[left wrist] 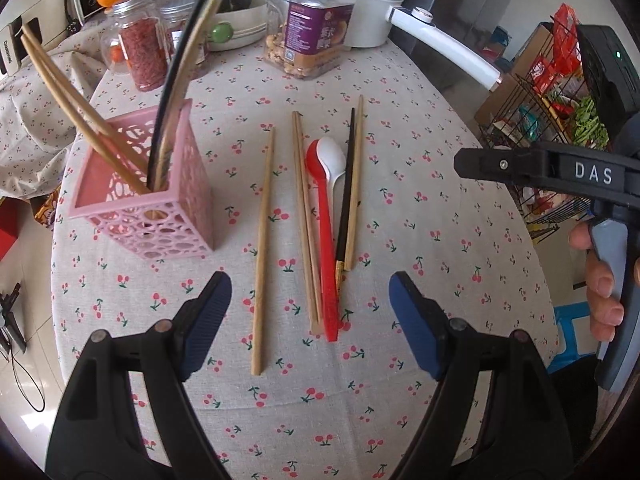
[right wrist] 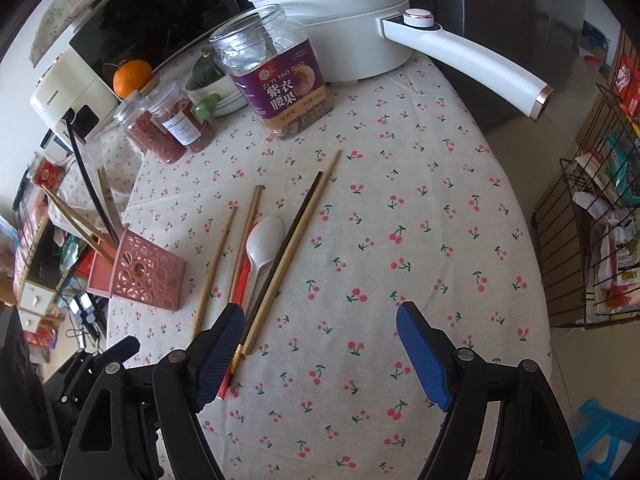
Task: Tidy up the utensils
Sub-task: 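Move the left tool to the row and grasp another wooden chopstick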
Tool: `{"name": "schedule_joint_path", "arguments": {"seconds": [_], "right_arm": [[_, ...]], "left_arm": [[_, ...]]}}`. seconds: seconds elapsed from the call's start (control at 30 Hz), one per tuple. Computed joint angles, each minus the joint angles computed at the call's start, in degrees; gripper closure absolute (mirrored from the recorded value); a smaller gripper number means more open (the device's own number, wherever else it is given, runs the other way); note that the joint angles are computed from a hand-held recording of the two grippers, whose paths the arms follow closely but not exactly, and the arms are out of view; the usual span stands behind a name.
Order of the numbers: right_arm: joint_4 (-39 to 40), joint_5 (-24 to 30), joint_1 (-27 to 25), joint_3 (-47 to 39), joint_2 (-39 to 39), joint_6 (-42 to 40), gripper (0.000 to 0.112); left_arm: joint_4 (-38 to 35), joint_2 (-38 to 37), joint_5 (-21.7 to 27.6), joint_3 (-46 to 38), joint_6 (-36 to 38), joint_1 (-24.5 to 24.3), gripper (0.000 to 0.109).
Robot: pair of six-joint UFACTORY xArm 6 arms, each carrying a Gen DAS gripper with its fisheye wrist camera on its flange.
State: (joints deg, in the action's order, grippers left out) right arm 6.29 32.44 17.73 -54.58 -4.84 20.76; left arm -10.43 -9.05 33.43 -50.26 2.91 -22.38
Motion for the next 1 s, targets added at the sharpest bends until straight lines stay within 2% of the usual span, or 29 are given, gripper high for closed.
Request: {"name": "schedule_joint_path", "arguments": {"seconds": [0.1, 0.17, 0.27, 0.3, 0.37, 0.43, 0.57, 0.7, 0.8, 1.0], "right_arm": [[-1.94, 1.26, -1.82, 0.74, -1.18, 0.33, 0.032], [-2.23, 1.78, -3.14, 1.29, -1.74, 0.18, 0.032], [-1.46, 2.24, -5.06, 1.56, -1.82, -1.25, 0.032], [-1.54, 2.40, -5.58, 1.59, -1.82, -1.45, 0.032], [-0.94, 2.55, -6.69, 1.67, -1.76, -2.10, 0.032], [0.48, 2.37, -7.74, 1.81, -1.73, -2.68, 0.032], [3.60, 2.11, -9.64, 1.94, -1.64, -4.33, 0.032], [3.00, 2.43, -11.10, 2.07, -1.87, -4.99, 0.032], [3.49, 2.43, -12.12, 2.19, -1.98, -5.89, 0.032], [4.94, 2.49, -13.40, 1.84, -1.59, -7.02, 0.032]], "left_arm": [[2.75, 2.38, 0.30, -2.10, -1.12, -1.96, 0.034], [3.59, 4.70, 0.63, -4.66, -1.93, -2.80, 0.049], [4.52, 9.18, 0.30, -9.61, -4.00, -3.77, 0.066], [4.04, 11.07, 0.29, -11.67, -4.39, -4.09, 0.069], [1.65, 15.65, 1.30, -16.84, -3.73, -4.43, 0.085], [0.21, 20.78, 2.47, -22.58, -3.91, -4.60, 0.096], [-0.99, 29.62, 3.36, -32.42, -4.81, -4.94, 0.100], [0.69, 36.11, 6.52, -40.24, -7.50, -5.04, 0.101], [3.60, 39.28, 9.35, -44.52, -10.07, -5.12, 0.101], [5.95, 41.72, 11.41, -48.52, -11.80, -5.12, 0.101]]}}
